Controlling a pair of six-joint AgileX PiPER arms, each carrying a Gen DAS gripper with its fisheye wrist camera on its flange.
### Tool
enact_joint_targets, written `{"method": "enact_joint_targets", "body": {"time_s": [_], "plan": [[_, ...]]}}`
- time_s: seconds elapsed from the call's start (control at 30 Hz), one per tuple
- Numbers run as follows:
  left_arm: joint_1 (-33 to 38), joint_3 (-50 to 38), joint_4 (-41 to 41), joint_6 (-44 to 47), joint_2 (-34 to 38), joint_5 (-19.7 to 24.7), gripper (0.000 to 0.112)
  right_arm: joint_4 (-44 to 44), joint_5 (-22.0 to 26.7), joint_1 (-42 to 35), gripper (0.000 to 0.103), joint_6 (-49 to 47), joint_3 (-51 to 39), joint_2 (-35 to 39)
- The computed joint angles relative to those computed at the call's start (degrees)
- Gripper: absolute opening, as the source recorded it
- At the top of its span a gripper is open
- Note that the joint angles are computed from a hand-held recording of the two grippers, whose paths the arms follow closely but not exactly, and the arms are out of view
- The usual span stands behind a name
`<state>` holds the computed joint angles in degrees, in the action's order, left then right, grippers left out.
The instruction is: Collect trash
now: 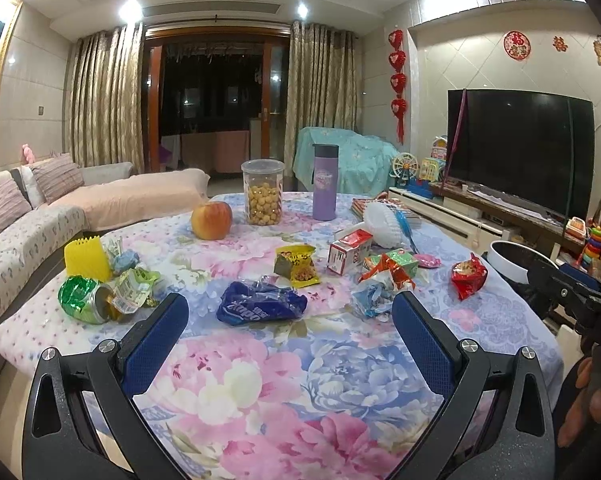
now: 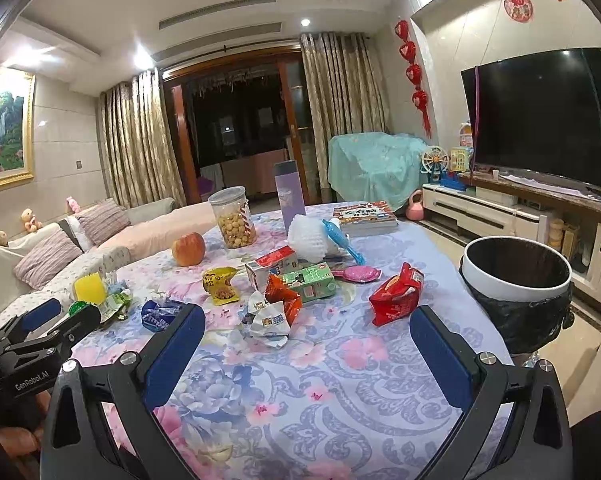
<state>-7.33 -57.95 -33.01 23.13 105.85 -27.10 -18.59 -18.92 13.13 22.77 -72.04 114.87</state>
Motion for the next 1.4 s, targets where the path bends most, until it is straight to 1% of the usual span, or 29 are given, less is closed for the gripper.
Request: {"method": "enact_joint_targets", "body": {"time_s": [0.37,1.13,1.4], "plan": [[0.1,0.2,0.7,-0.5,0.0,-0.1,0.103,-1.4,-0.1,-0.1,0.103,1.8,-0.3,0.3],[0.0,0.7,0.5,-0.5,-0.2,-0.2,0.103,-0.8,-0.5,0.6,0.103,1.5,0.4,0.0],[0.5,0.5,1.4,-1.4,0.1,0.7,0.103,-3.8,-0.6,0.1,0.103,4.7,0.0,0.4]]}}
